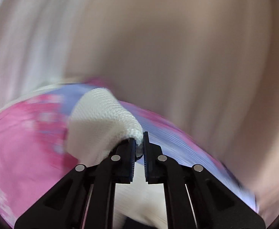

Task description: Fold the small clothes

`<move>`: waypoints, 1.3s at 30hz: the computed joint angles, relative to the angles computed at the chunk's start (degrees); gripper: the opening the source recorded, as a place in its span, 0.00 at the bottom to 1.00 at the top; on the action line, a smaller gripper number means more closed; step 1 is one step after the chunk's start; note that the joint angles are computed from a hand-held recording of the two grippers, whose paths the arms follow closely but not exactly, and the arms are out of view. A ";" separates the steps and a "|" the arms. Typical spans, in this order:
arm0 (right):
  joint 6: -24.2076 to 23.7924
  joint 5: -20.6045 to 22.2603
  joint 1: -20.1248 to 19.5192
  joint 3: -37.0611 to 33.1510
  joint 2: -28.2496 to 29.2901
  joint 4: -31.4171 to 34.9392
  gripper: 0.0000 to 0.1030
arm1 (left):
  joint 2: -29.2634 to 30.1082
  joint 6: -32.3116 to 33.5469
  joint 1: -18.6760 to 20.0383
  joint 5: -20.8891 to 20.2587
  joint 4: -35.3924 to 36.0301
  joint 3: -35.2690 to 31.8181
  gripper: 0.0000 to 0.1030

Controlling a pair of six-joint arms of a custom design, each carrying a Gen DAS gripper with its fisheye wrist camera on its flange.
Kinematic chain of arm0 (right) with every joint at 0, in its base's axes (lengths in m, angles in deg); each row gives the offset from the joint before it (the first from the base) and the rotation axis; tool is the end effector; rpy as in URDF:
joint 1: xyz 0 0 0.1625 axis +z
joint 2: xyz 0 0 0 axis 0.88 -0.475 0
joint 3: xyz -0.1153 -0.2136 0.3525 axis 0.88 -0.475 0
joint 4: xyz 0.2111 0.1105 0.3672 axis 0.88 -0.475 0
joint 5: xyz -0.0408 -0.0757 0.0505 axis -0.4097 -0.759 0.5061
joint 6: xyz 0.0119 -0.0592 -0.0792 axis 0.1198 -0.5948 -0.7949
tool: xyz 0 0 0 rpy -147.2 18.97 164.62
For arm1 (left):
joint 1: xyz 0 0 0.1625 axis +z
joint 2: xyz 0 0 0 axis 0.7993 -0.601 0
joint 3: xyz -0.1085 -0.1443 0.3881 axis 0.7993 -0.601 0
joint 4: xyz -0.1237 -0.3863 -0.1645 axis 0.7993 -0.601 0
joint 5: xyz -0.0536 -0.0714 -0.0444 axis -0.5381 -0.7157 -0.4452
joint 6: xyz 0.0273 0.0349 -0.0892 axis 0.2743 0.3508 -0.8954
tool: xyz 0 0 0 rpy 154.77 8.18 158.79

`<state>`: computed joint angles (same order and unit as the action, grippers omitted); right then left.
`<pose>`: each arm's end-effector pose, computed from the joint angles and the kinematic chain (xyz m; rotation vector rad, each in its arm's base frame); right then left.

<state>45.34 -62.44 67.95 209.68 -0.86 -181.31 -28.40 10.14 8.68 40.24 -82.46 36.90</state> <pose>0.2685 -0.2151 0.0301 -0.1287 -2.5762 0.6692 -0.0392 -0.4919 0.3930 0.0463 2.4472 -1.2874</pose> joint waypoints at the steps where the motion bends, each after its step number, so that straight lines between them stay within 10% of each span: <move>1: -0.53 -0.24 -0.25 0.17 -0.12 -1.23 0.31 | -0.36 -0.71 -3.65 -1.19 1.75 2.51 0.06; 4: -2.14 -2.35 -1.02 0.79 -0.53 -3.82 0.33 | 3.13 -7.68 -11.86 -7.51 7.89 9.31 0.08; 8: -3.25 -3.60 -3.90 2.78 -1.15 -6.99 0.38 | 10.73 -19.99 -12.64 -13.83 11.28 14.10 0.21; 15: -12.28 -2.91 -8.75 2.81 -2.92 -13.45 0.57 | -3.04 -28.90 -12.01 -3.30 9.46 21.87 0.72; 24: -28.29 -5.77 -11.30 -16.37 9.89 -10.14 0.64 | -5.24 -36.77 2.28 -0.59 13.06 15.91 0.62; 28: -31.70 -5.34 -14.05 -23.52 15.14 -3.11 0.65 | -4.79 -37.11 0.74 2.10 14.87 16.24 0.61; 29: -32.40 -4.23 -14.78 -23.32 15.35 -5.02 0.51 | -4.83 -37.74 0.02 3.05 16.29 16.20 0.59; 30: -31.80 -3.37 -15.57 -21.90 14.66 -8.68 0.17 | -4.86 -37.98 -0.16 3.15 16.52 16.20 0.58; 31: -29.14 -0.12 -16.94 -19.16 12.28 -12.39 0.10 | -4.46 -37.01 0.58 2.61 15.15 16.04 0.58; 35: -17.98 3.90 -21.24 -5.71 4.82 -28.39 0.09 | -5.76 -36.10 1.13 1.06 14.01 16.72 0.59; 39: -13.88 10.07 -26.65 2.76 2.41 -35.65 0.30 | -7.45 -39.27 -0.24 -2.71 11.61 18.78 0.71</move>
<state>31.46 -52.37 41.30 212.45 1.56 -216.95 -35.85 -29.13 8.44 37.52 -70.86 55.68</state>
